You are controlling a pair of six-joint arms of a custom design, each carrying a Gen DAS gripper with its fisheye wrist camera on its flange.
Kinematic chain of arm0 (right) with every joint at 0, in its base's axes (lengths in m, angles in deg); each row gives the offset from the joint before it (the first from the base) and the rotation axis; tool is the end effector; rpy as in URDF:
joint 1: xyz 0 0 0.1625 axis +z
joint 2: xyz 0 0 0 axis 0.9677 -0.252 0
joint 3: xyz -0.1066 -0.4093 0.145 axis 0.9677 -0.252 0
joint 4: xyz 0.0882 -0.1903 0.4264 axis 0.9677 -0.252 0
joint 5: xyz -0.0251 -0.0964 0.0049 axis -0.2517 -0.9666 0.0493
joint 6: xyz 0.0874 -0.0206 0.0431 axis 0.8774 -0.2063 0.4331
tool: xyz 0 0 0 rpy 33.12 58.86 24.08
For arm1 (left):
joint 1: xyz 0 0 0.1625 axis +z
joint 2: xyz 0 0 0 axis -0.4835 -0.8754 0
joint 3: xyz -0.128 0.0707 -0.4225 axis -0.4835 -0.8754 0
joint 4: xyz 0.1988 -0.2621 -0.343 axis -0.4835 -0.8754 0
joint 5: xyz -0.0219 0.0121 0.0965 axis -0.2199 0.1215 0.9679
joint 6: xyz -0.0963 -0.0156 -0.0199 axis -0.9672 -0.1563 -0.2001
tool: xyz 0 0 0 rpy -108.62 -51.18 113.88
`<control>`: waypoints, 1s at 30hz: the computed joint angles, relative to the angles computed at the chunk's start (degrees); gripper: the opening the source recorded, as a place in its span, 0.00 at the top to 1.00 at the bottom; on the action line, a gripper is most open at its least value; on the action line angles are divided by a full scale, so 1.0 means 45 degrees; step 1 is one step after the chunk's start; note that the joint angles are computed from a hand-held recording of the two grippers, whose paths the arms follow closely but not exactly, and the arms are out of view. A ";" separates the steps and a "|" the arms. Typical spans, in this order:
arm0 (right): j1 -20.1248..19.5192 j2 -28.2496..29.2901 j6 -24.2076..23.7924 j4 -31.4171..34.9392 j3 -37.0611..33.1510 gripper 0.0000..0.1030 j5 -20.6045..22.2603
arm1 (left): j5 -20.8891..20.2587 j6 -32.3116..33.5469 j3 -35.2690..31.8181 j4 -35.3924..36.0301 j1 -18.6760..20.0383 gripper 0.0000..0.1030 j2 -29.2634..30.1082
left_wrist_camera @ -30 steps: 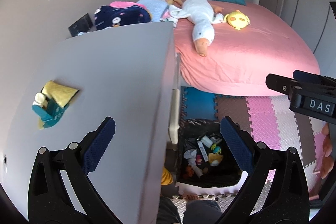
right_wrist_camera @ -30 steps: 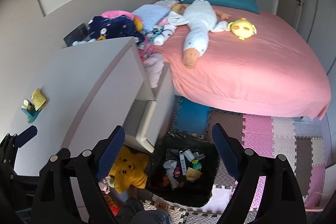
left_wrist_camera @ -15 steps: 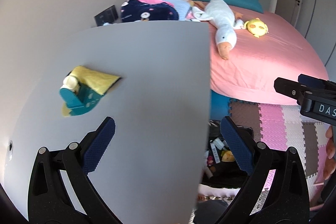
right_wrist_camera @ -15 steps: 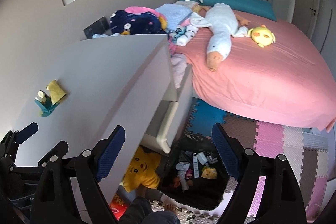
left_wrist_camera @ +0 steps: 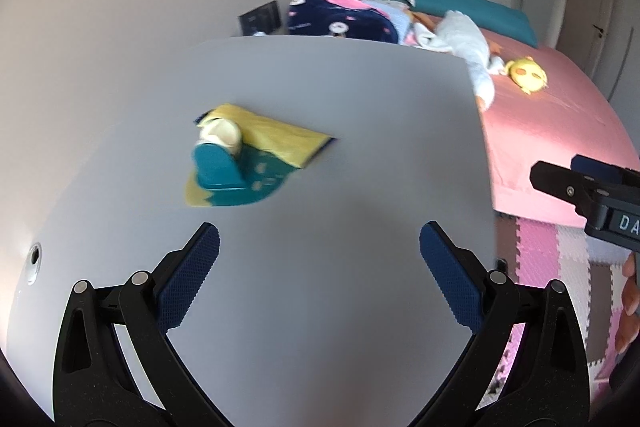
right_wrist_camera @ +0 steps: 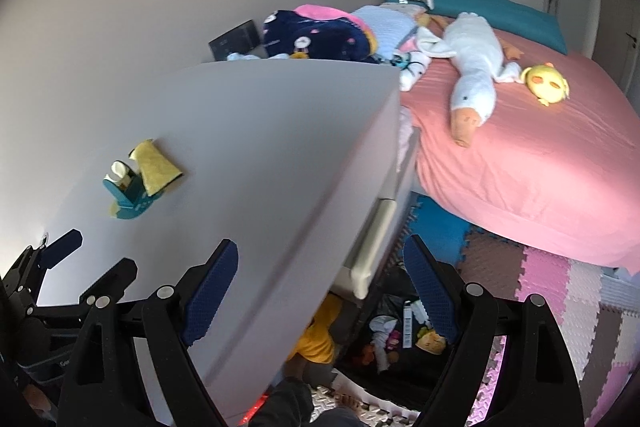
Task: Collect trash
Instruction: 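Move both open grippers back up over the desk, then grasp the teal dinosaur cup toy with the left gripper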
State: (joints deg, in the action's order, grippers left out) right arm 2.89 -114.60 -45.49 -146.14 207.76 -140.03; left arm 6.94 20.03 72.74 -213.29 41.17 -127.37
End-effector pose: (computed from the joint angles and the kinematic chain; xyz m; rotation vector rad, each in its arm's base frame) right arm 0.0416 -0.2538 0.3330 -0.0129 -2.2878 0.9949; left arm -0.3750 -0.2889 -0.0056 0.8914 2.2652 -0.6704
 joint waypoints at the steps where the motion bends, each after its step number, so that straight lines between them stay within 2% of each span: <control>1: 0.0144 0.0260 0.0042 -0.0163 -0.0027 0.18 -0.0064 | 0.0062 -0.0019 0.0067 -0.0008 0.0086 0.06 -0.0096; 5: 0.0689 0.1456 0.0291 -0.0864 -0.0175 0.18 -0.0271 | 0.0260 0.0028 0.0258 -0.0146 0.0467 0.07 -0.0365; 8: 0.0925 0.2198 0.0447 -0.1274 -0.0290 0.18 -0.0333 | 0.0409 0.0064 0.0315 -0.0198 0.0720 0.13 -0.0459; 15: 0.1363 0.3598 0.0581 -0.1889 -0.0674 0.18 -0.0501 | 0.0605 0.0696 0.0302 -0.0665 0.1254 0.21 -0.0387; 20: 0.1658 0.4426 0.0590 -0.2304 -0.0951 0.18 -0.0671 | 0.0715 0.1014 0.0040 -0.0988 0.1832 0.32 -0.0181; 30: 0.1816 0.5718 0.0604 -0.2876 -0.1487 0.18 -0.0715 | 0.0544 0.2005 -0.0577 -0.1492 0.2808 0.36 0.0317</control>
State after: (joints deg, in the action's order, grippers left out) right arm 11.06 -88.87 -42.77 -159.08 201.07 -143.25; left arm 9.39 29.05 70.15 -220.00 53.80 -125.94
